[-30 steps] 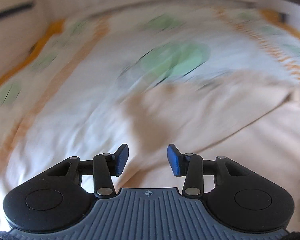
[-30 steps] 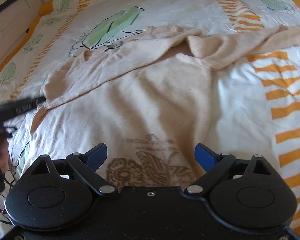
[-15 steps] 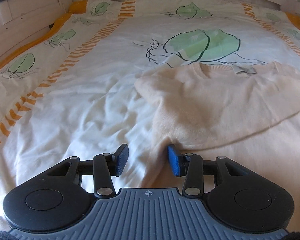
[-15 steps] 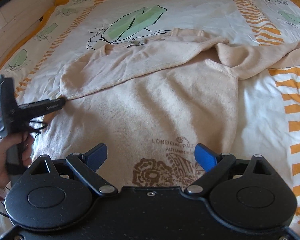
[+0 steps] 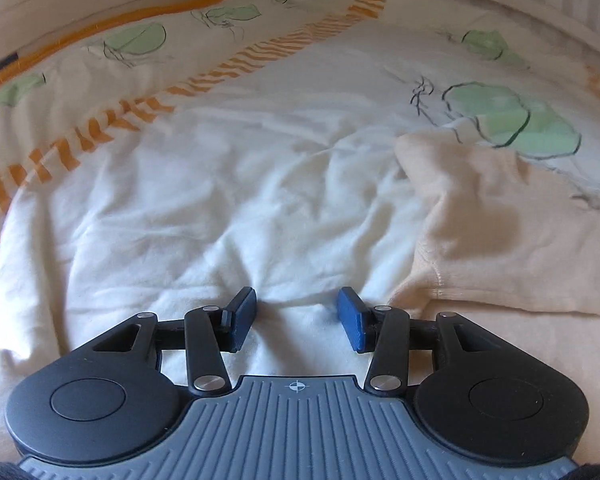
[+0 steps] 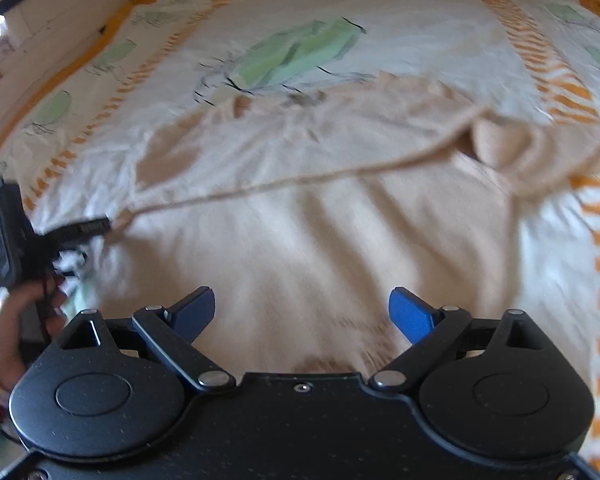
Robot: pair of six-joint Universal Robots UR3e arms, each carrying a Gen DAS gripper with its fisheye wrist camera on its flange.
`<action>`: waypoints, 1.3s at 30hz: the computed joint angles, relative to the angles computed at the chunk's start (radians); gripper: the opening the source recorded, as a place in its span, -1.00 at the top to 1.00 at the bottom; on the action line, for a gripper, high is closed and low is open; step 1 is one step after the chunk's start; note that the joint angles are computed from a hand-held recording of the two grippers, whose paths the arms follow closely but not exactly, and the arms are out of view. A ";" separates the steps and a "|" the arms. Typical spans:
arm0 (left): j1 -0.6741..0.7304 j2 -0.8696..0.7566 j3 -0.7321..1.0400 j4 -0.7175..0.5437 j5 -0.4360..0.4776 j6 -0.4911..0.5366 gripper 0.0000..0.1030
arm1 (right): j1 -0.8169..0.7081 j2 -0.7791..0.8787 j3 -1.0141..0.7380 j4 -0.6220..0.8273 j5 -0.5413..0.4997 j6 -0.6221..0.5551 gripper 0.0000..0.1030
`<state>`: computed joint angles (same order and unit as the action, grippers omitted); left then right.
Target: Fold small clothes
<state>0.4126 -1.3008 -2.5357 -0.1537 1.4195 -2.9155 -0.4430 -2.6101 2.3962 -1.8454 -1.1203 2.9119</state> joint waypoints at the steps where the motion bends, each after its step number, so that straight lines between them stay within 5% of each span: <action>1: 0.008 0.012 0.001 -0.014 -0.009 0.006 0.12 | 0.054 0.083 0.003 -0.111 -0.012 0.044 -0.79; 5: 0.082 0.132 -0.042 -0.069 -0.113 0.047 0.14 | 0.236 0.438 -0.058 -0.487 -0.053 0.130 -0.50; 10: 0.134 0.215 -0.099 -0.040 -0.299 0.153 0.14 | 0.405 0.786 -0.229 -0.761 -0.128 0.170 -0.49; 14: 0.013 0.005 -0.017 0.064 -0.235 0.111 0.14 | 0.481 0.989 -0.386 -0.841 -0.136 0.158 -0.49; 16: -0.034 -0.085 0.048 0.030 -0.148 0.063 0.08 | 0.511 1.075 -0.465 -0.846 -0.130 0.145 -0.49; 19: 0.039 -0.073 0.049 -0.020 -0.219 0.027 0.07 | 0.569 1.211 -0.605 -0.833 -0.137 0.109 -0.49; 23: 0.029 -0.085 0.051 -0.009 -0.185 0.005 0.07 | 0.634 1.408 -0.841 -0.775 -0.152 0.044 -0.48; 27: 0.003 -0.088 0.051 0.006 -0.151 -0.005 0.07 | 0.654 1.564 -1.046 -0.685 -0.113 0.007 -0.17; 34: 0.020 -0.071 0.058 -0.028 -0.163 -0.001 0.07 | 0.683 1.720 -1.256 -0.582 -0.138 -0.065 -0.15; 35: 0.018 -0.072 0.058 -0.026 -0.161 -0.002 0.07 | 0.685 1.731 -1.273 -0.562 -0.137 -0.074 -0.07; 38: 0.020 -0.073 0.056 -0.023 -0.163 -0.004 0.07 | 0.700 1.758 -1.321 -0.489 -0.167 -0.105 0.78; 39: 0.023 -0.073 0.055 -0.024 -0.166 -0.006 0.07 | 0.699 1.758 -1.316 -0.496 -0.166 -0.099 0.78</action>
<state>0.4356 -1.3734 -2.4804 -0.1775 1.2533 -2.9211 0.2562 -0.8524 1.0806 -2.3415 -1.2859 2.8126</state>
